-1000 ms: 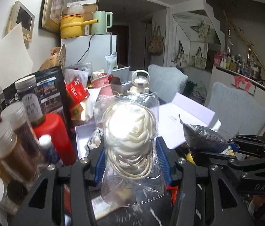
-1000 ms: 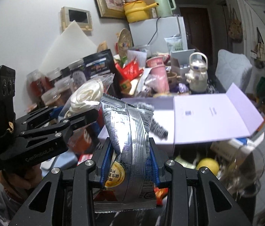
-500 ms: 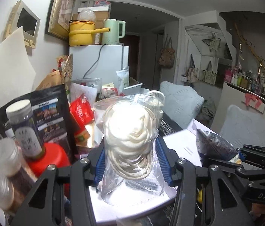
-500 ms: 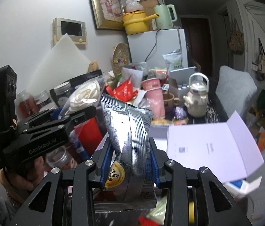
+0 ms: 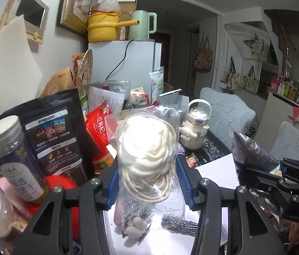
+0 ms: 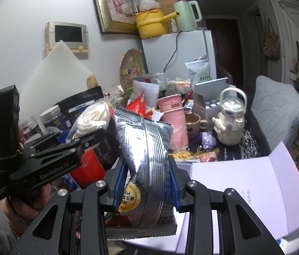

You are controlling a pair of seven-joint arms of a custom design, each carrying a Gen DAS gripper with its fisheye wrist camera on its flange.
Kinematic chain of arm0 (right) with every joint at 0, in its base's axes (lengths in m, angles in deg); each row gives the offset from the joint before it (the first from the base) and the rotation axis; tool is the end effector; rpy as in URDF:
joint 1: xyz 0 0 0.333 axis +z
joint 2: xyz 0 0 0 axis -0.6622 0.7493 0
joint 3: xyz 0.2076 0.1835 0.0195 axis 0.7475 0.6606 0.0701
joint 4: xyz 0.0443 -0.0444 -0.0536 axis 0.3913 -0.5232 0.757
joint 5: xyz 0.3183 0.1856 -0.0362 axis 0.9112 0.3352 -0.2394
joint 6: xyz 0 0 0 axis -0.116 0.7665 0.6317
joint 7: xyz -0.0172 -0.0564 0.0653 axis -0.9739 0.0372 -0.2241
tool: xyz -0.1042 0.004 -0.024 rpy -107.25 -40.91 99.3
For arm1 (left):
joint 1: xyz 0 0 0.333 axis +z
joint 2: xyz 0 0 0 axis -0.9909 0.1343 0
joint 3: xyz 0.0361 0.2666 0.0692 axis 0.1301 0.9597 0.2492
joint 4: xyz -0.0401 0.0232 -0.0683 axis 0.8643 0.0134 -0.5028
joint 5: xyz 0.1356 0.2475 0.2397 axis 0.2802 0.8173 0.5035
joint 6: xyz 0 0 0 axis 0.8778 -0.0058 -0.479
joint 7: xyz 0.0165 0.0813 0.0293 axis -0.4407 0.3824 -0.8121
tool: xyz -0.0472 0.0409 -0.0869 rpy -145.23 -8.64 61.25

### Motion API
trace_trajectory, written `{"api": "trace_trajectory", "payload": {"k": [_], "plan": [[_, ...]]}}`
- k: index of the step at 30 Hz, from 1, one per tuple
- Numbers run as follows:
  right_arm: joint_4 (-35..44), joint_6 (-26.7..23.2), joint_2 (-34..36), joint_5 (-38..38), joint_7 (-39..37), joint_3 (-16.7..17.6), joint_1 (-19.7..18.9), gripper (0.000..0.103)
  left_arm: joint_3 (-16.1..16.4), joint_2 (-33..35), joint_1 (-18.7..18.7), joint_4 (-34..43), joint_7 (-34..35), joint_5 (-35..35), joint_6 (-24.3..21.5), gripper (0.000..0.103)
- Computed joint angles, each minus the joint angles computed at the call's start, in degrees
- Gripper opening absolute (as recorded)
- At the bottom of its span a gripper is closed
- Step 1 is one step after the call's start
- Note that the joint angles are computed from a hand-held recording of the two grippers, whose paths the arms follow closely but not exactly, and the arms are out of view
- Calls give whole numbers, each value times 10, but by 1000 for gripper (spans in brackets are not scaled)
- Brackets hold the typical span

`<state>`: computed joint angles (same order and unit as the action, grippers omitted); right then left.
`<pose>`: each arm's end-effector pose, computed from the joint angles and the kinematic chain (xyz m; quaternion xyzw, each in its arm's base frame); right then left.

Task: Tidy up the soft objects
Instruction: 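Lift the silver snack bag and the cord bag toward the box, then open the right tool dropping the snack bag into the box while the left tool releases the cord bag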

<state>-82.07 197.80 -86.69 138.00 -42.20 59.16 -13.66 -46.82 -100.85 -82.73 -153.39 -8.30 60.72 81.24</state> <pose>0.4834 0.3219 0.5627 -0.7842 0.3610 -0.1128 0.4920 0.4288 -0.1744 0.5438 -0.6707 0.5284 -0.3476 0.3875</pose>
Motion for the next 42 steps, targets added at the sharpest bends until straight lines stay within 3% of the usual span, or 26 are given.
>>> {"api": "trace_trajectory", "payload": {"k": [16, 36, 42], "plan": [[87, -28, 105, -102, 94, -2, -15, 36, 17, 85, -13, 41, 32, -13, -13, 48], [164, -96, 195, -247, 228, -26, 2, 36, 50, 192, -51, 93, 145, -134, -73, 48], [180, -110, 211, -239, 229, -18, -6, 36, 57, 208, -53, 100, 177, -180, -86, 48]]}}
